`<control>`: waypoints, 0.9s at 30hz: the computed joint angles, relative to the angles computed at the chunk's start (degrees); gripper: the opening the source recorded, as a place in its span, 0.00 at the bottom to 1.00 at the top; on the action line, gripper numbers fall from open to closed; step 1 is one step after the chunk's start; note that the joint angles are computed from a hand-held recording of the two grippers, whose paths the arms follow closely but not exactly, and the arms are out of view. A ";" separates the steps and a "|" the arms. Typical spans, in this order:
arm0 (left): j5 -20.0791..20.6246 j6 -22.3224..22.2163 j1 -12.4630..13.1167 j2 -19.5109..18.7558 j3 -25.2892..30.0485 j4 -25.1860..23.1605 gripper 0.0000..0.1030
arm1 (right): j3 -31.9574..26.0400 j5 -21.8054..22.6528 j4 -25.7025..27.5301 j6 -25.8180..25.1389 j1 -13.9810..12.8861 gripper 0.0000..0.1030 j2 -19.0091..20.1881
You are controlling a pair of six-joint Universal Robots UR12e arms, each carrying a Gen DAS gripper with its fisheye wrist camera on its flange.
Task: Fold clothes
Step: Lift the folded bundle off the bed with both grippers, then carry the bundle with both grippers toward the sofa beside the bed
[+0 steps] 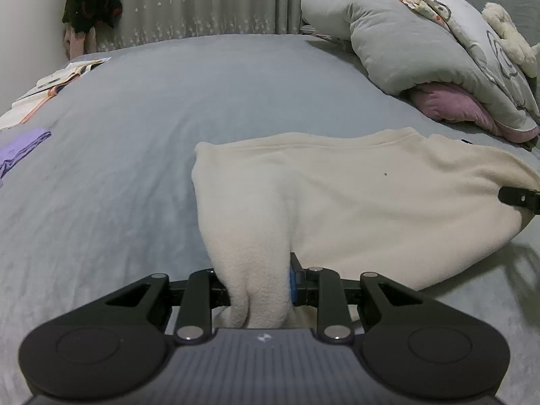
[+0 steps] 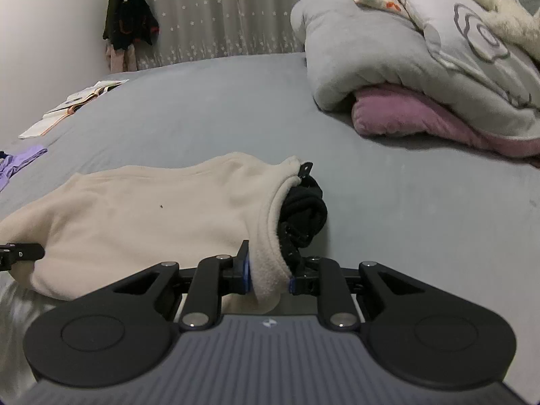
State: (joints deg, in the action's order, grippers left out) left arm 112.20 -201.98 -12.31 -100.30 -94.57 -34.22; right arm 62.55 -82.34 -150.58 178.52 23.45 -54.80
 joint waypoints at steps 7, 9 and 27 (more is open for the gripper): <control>1.71 1.29 -0.29 2.03 0.38 2.89 0.24 | 0.38 -3.43 -6.91 -5.66 1.58 0.20 -1.42; 1.44 1.84 -0.17 2.88 0.76 1.95 0.24 | 0.48 -4.01 -7.29 -6.20 1.86 0.20 -1.80; -2.25 1.36 -0.87 6.86 8.12 -10.28 0.25 | 1.05 10.97 2.52 1.01 -2.19 0.20 -8.72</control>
State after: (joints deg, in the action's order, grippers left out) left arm 109.95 -200.62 -13.18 -93.44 -86.45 -44.49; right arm 63.59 -71.37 -148.06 179.53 21.26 -63.52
